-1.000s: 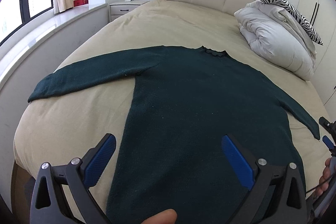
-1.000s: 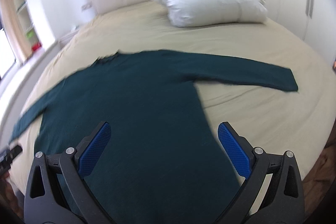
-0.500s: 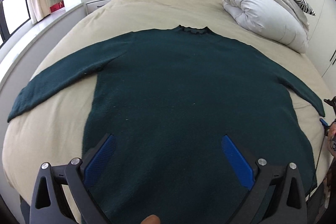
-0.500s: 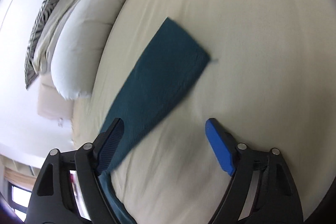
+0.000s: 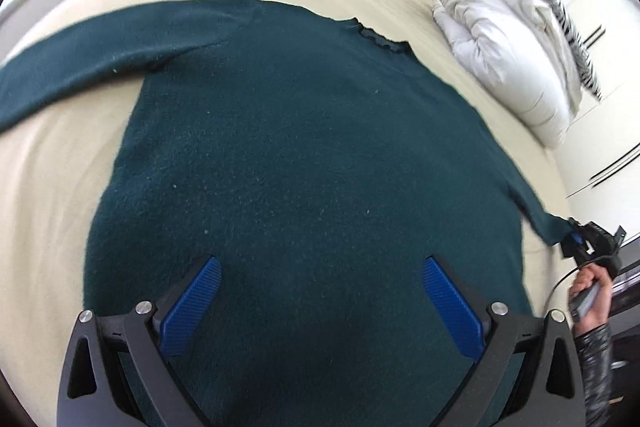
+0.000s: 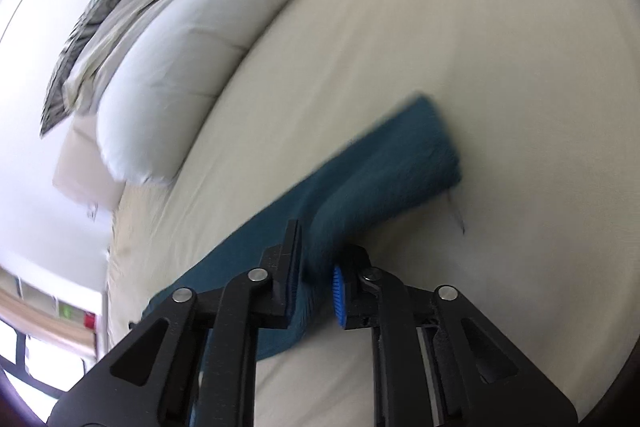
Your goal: Fold small clothes
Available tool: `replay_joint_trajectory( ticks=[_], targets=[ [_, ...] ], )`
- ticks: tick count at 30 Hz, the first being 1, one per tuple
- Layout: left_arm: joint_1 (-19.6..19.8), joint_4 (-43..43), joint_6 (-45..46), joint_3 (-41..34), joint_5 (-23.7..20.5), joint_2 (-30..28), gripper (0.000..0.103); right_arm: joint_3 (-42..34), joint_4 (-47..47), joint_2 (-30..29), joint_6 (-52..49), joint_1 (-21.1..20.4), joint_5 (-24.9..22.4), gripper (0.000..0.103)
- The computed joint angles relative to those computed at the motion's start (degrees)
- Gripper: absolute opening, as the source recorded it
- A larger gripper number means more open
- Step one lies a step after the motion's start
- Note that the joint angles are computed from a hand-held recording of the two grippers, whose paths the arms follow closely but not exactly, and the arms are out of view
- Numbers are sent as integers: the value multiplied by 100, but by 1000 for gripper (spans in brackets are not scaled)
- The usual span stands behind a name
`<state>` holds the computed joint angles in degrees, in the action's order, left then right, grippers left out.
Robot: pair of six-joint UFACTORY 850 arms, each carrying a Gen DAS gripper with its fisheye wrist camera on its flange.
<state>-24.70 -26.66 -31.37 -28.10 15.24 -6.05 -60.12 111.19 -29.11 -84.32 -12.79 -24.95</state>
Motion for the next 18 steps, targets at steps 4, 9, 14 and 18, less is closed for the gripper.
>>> replay_joint_trajectory(
  ticks=[4, 9, 14, 18],
  targets=[
    [412, 1829, -1776, 216, 529, 96, 102, -200, -151, 232, -493, 914, 44, 11],
    [852, 2726, -2522, 410, 1030, 254, 101, -628, -489, 45, -723, 2168, -17, 10],
    [1126, 3290, -2907, 455, 1241, 222, 101, -1042, -1429, -549, -209, 3137, 466, 12],
    [1225, 3859, -3324, 295, 1369, -11, 101, -983, -1621, -803, -207, 3280, 222, 29]
  ],
)
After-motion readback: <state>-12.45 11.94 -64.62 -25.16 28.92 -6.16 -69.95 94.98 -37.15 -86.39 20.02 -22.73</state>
